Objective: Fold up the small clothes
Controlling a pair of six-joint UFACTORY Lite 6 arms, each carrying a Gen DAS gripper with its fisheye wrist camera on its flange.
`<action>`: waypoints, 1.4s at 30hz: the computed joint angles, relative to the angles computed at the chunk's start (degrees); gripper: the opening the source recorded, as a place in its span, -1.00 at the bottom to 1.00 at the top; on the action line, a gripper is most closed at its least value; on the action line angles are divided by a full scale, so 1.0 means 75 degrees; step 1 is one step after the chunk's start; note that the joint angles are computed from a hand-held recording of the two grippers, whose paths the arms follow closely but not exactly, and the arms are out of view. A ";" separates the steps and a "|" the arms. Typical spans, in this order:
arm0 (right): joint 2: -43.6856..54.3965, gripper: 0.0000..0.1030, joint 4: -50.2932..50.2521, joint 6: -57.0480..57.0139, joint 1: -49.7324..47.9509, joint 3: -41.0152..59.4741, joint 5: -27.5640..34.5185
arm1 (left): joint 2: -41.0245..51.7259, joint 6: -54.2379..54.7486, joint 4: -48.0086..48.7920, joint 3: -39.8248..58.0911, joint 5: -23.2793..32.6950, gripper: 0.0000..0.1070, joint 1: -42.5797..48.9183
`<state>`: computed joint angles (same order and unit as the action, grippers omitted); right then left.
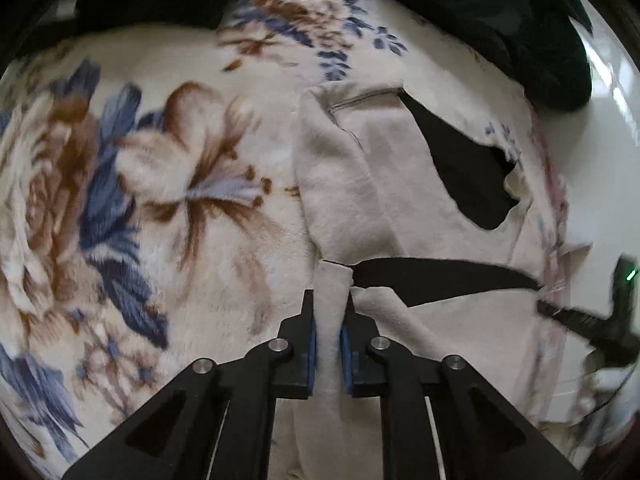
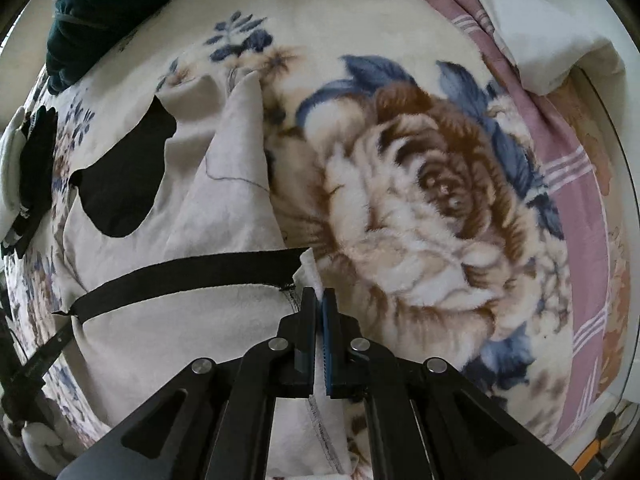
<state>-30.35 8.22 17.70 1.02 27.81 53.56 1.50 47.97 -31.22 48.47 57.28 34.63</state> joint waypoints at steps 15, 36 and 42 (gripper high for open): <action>0.4734 0.13 0.1472 -0.1730 -0.0672 0.3902 -0.1316 | 0.3932 -0.1043 -0.0204 0.4876 0.0063 0.20 -0.1862; 0.4772 -0.81 0.0140 -0.0551 0.0746 0.5026 -0.1608 | 0.1877 -0.0206 -0.0797 0.4055 0.0037 -0.91 -0.2188; 0.2052 -0.82 0.0094 -0.0527 0.0763 0.3964 -0.0683 | 0.0112 -0.0374 -0.1126 0.3504 0.1076 -0.91 -0.1546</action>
<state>-14.95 8.93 13.75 6.74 57.54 48.43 2.34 45.16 -39.66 74.74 65.35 23.04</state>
